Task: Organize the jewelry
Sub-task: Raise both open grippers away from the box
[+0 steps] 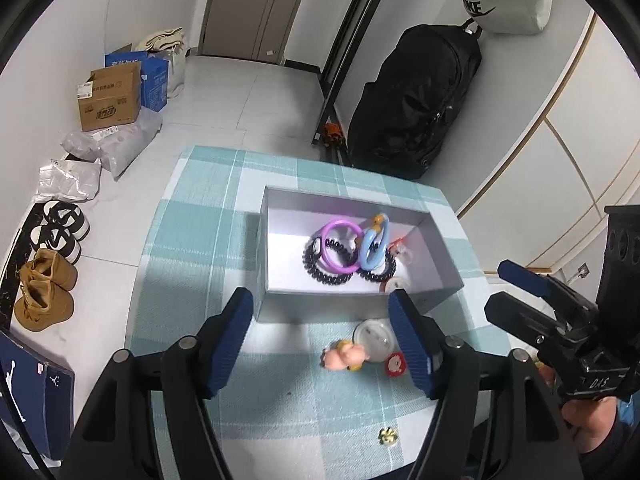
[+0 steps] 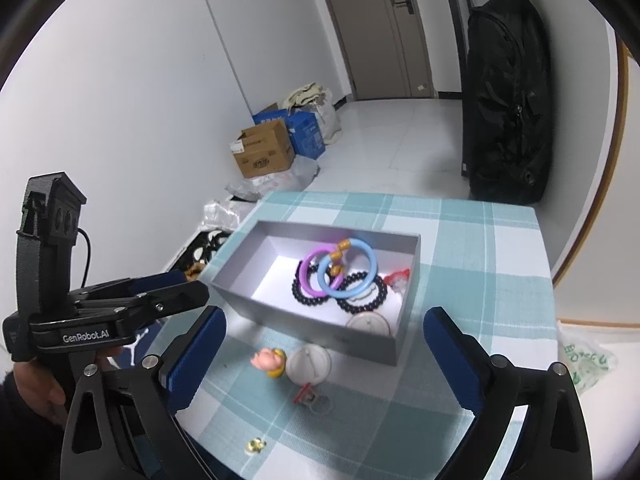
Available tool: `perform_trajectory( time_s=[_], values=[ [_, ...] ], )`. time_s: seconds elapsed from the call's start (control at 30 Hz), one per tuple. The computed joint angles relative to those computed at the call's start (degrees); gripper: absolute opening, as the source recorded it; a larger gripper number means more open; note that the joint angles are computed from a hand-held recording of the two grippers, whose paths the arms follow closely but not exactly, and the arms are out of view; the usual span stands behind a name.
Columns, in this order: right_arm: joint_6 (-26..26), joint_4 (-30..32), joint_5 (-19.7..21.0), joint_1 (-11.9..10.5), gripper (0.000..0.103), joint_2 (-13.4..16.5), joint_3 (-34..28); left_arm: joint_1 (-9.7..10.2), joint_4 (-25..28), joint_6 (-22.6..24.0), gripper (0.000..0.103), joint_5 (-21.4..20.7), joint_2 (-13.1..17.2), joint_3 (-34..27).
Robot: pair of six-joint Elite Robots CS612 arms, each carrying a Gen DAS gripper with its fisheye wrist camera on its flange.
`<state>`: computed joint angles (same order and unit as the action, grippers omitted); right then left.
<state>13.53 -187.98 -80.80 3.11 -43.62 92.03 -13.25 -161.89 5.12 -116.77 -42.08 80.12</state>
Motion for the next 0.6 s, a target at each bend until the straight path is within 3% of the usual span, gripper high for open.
perform_trajectory(
  time_s=[0.27,0.4,0.5,0.6],
  values=[
    [0.49,1.48,-1.19,0.00,0.100,-0.67,1.32,-1.18,2.74,5.90,0.073,3.94,-0.48,1.66],
    [0.97,1.47,-2.05,0.03,0.103,-1.11,2.02,-1.96,8.18,10.83,0.073,4.68,-0.34,1.37],
    [1.58,2.06,-2.56,-0.07,0.103,-1.35,2.26,-2.11,11.80,12.22,0.073,4.43,-0.09,0.74],
    [2.28,2.35,-2.63,-0.34,0.103,-1.58,2.73,-2.36,12.01,12.07,0.073,5.59,-0.03,0.76]
  ],
)
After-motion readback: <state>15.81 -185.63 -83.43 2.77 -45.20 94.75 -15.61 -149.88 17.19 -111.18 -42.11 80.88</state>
